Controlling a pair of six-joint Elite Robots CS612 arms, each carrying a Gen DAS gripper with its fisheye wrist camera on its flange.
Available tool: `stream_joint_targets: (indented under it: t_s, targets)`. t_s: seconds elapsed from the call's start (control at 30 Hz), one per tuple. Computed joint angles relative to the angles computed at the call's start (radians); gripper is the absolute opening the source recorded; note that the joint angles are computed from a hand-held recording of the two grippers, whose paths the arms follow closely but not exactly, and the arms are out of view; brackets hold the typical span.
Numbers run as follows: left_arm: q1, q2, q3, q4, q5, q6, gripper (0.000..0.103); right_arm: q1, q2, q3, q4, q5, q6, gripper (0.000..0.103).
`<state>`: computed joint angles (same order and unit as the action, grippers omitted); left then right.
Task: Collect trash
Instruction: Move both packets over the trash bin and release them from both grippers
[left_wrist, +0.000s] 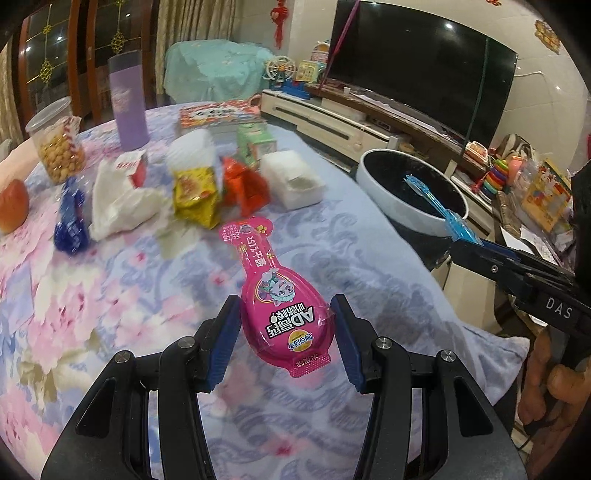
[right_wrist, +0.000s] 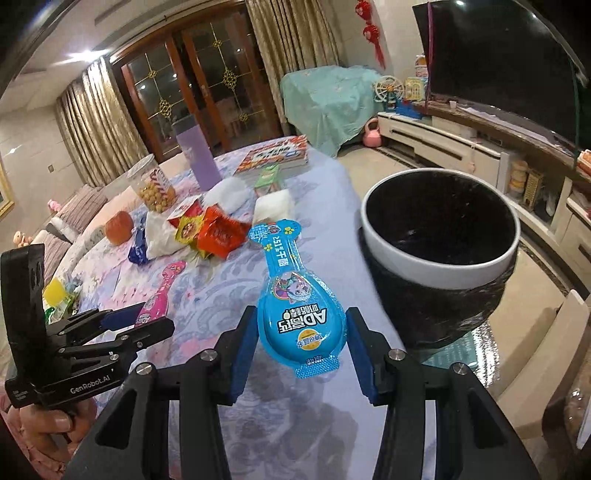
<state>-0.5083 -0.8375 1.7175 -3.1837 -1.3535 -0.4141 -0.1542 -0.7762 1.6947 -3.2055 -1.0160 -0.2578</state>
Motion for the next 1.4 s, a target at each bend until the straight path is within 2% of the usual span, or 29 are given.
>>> stream_joint_targets:
  t_s: [0.73, 0.83, 1.4]
  targets:
    - [-0.020, 0.049, -0.143, 0.056, -0.047, 0.104, 0.049, -0.058, 0.014, -0.045, -0.052, -0.021, 0.094, 0.048]
    - [-0.018, 0.062, -0.178, 0.076, -0.073, 0.118, 0.049, -0.065, 0.022, -0.061, -0.052, -0.029, 0.111, 0.048]
    - [-0.016, 0.176, -0.443, 0.217, -0.112, 0.217, 0.049, -0.078, 0.088, -0.215, 0.070, -0.072, 0.135, 0.048]
